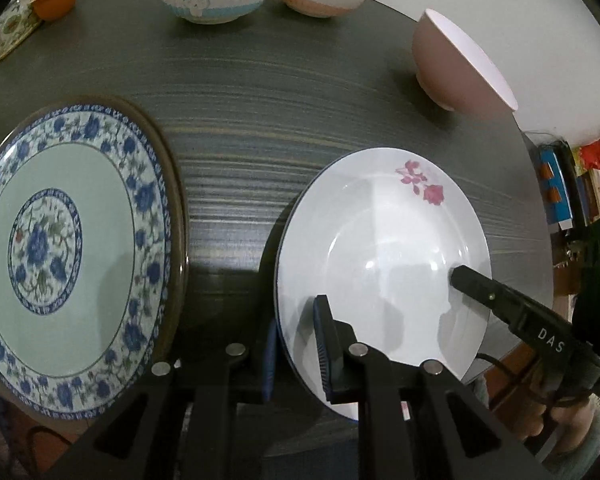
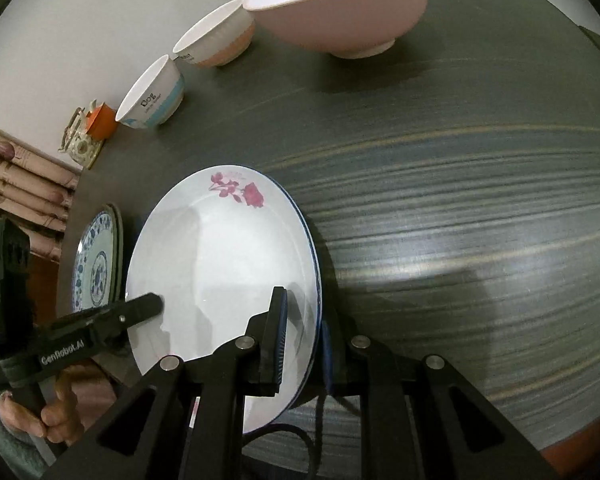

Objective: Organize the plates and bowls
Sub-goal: 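Grasp the white pink-flowered plate rim with both grippers and lift it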

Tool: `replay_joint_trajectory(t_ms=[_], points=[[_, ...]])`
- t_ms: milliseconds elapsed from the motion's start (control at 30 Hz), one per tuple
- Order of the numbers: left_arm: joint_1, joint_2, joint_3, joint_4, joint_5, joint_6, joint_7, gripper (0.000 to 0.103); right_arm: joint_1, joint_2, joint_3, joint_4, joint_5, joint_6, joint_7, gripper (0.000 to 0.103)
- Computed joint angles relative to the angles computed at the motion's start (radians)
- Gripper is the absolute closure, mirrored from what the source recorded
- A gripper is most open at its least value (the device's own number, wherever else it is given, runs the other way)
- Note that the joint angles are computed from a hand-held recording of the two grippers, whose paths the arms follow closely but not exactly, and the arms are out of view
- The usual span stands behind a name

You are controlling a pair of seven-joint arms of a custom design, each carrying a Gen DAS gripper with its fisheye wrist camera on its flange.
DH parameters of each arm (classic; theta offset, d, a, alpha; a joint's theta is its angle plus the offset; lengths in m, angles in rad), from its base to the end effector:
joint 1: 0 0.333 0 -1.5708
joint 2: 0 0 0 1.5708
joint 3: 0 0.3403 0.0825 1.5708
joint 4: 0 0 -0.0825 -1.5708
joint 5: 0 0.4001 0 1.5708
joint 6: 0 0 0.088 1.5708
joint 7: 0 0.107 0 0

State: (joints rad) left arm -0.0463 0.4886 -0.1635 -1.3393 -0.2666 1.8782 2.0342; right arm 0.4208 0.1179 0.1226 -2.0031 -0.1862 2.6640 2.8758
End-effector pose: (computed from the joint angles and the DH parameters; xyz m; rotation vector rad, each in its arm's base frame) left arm 0.7187 -0.1479 0.4781 1.4052 -2.5940 0.4421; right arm 0.5433 0.3314 0.4764 -1.1788 2.3037 -0.0510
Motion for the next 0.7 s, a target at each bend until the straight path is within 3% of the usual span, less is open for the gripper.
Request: replay_joint_trajectory(t_ms=[133, 267, 700], points=[[-0.001, -0.017, 0.001, -0.026, 0.001, 0.023, 0.005, 0.086, -0.003, -0.007, 0.005, -0.009, 0.028, 0.000, -0.020, 0.087], [0.047, -0.092, 0.021, -0.114, -0.006, 0.035, 0.066, 0.086, 0.001, 0.000, 0.003, 0.003, 0.023, -0.013, -0.013, 0.087], [0.104, -0.085, 0.035, -0.051, -0.040, -0.001, 0.128, 0.086, 0.017, -0.008, -0.001, 0.035, -0.088, -0.064, 0.034, 0.089]])
